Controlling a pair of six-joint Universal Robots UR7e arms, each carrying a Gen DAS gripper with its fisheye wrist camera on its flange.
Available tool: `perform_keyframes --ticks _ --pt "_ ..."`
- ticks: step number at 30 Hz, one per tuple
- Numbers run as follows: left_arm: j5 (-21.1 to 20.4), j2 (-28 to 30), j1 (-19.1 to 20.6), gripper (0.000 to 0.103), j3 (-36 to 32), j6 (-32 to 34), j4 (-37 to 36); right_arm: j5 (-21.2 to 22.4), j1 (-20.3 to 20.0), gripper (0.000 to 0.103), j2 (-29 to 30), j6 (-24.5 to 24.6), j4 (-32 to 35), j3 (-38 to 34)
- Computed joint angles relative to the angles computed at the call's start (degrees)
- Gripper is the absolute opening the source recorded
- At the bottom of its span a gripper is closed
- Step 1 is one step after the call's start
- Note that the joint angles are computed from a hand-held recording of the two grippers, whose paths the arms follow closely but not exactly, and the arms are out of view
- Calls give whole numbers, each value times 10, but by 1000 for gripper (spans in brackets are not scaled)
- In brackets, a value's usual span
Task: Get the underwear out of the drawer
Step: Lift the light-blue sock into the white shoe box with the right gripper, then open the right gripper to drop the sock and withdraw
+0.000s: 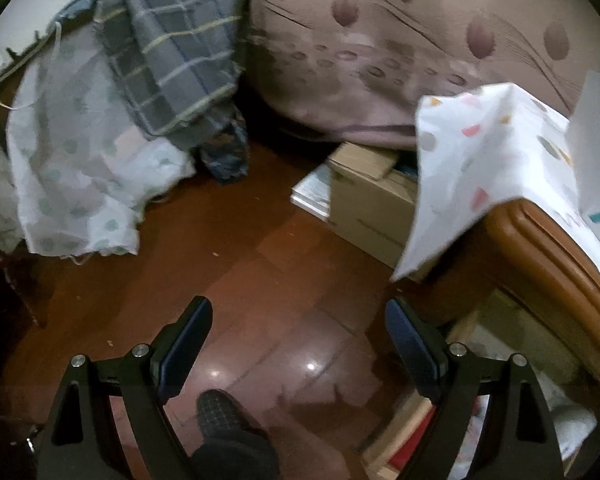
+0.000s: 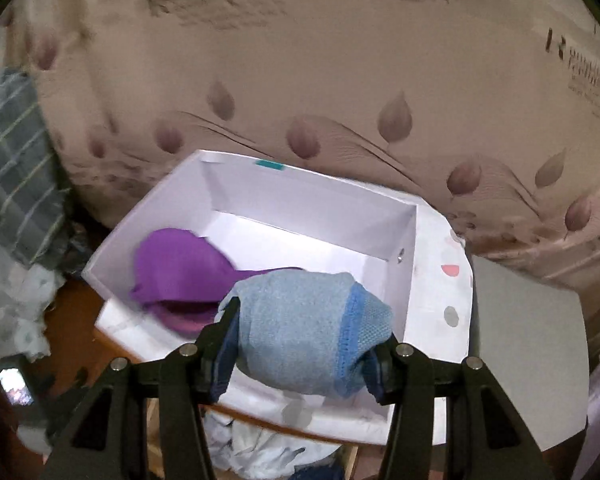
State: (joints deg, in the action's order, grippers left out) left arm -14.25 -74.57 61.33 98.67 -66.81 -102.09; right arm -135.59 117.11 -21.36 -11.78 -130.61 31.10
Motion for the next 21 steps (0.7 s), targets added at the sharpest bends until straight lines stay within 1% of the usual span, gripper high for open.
perform_keyframes --ticks 1,2,5,9,10,11,12,13,14,15,17,19,20,21 --pt "10 -2 -1 86 -4 -25 30 -3 -5 53 15 6 13 -25" --pt "19 -4 -2 86 -8 -56 65 -4 -9 53 17 15 21 -27" --pt "23 -8 -1 87 -16 -91 109 1 -21 53 44 45 73 -76" --pt "20 -13 1 87 -13 -84 98 3 -32 54 72 66 106 -120" --pt "22 -11 2 87 -16 -89 106 5 -34 54 75 70 111 -125" --pt "23 -11 2 87 -19 -96 115 12 -37 56 72 75 107 -119" --pt "24 -12 2 87 -21 -104 128 14 -39 59 71 79 106 -117" --pt "24 -13 2 87 -21 -106 129 11 -40 60 70 83 105 -113" --pt "23 -13 2 87 -19 -104 125 4 -38 60 70 69 93 -108" --pt "20 -15 3 87 -17 -95 113 2 -37 62 71 64 96 -110" --pt "19 -14 5 87 -20 -100 122 -1 -35 64 69 66 106 -107" --pt "16 -13 5 87 -23 -105 129 -2 -34 65 61 58 89 -91" --pt "15 -14 5 87 -21 -96 116 -2 -32 67 54 54 78 -78" --pt "14 -13 5 87 -20 -93 113 -2 -30 67 50 50 77 -74"
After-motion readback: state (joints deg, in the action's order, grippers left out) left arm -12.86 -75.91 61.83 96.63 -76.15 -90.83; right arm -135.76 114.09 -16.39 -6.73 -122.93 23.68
